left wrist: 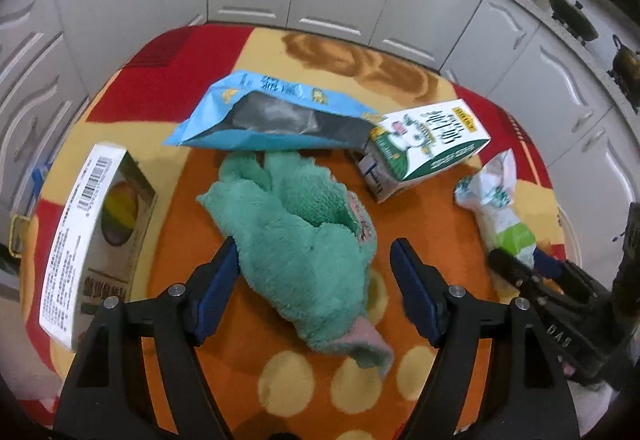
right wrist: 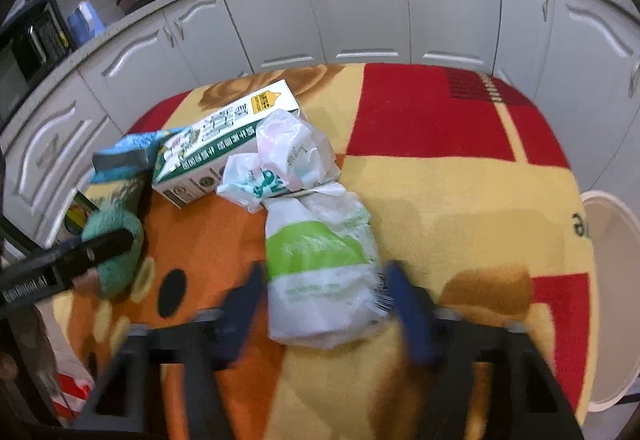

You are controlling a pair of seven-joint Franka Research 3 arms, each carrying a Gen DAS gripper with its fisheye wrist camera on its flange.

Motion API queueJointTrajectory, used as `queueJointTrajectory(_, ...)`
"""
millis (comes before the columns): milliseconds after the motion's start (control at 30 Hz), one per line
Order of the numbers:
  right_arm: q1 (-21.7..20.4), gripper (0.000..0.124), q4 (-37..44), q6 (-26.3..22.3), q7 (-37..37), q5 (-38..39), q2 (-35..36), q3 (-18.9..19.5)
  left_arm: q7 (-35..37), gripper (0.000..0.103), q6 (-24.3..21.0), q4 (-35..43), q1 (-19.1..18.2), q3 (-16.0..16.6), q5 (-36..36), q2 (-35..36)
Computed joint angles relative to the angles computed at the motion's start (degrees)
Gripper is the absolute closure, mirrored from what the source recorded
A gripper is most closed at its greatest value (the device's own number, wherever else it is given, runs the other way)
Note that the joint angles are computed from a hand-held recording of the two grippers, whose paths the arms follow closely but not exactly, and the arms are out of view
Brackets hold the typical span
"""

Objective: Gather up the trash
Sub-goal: 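Grasp the green towel with the left gripper while the right grasps the white-green plastic bag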

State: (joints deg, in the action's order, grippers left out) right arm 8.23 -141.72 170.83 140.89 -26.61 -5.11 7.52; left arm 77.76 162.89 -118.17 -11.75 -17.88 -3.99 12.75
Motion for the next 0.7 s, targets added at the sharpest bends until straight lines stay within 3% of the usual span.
queueJointTrajectory(33, 0.3, 0.077, -0.5, 0.4, -1.1, 0.9, -0.4, -0.3, 1.0, 0.044, 0.8, -0.6, 0.5, -0.6, -1.0, -0.4)
queueJointTrajectory(67, 1.0, 0.08, -1.3, 0.9, -3.3, 3.5, -0.9, -0.8, 0.4, 0.047, 1.3, -1.0, 0.0, 0.1, 0.4, -0.8)
queueJointTrajectory(100, 1.4, 0.081, -2.1, 1.3, -5.0, 5.5, -1.6, -1.0, 1.2, 0.048, 1.5, -1.3, 0.2, -0.2, 0.1, -1.1)
queueJointTrajectory(267, 2.2, 0.082, -7.2, 4.2, -10.5, 13.9, -6.1, -1.2, 16.0, 0.05, 0.2, -3.0, 4.5, -5.9, -16.7, -3.9)
queueJointTrajectory(433, 2.5, 0.082, -11.6, 6.1, -14.5, 20.8, -11.7, -0.8, 24.5, 0.05, 0.9, -4.3, 2.0, -5.8, -25.2, -7.1)
queueJointTrajectory(700, -5.6, 0.082, -15.1, 6.1, -14.5, 24.2, -19.3, 7.1, 31.3, 0.05, 1.0, -3.1, -4.5, -3.4, -30.4, -8.7)
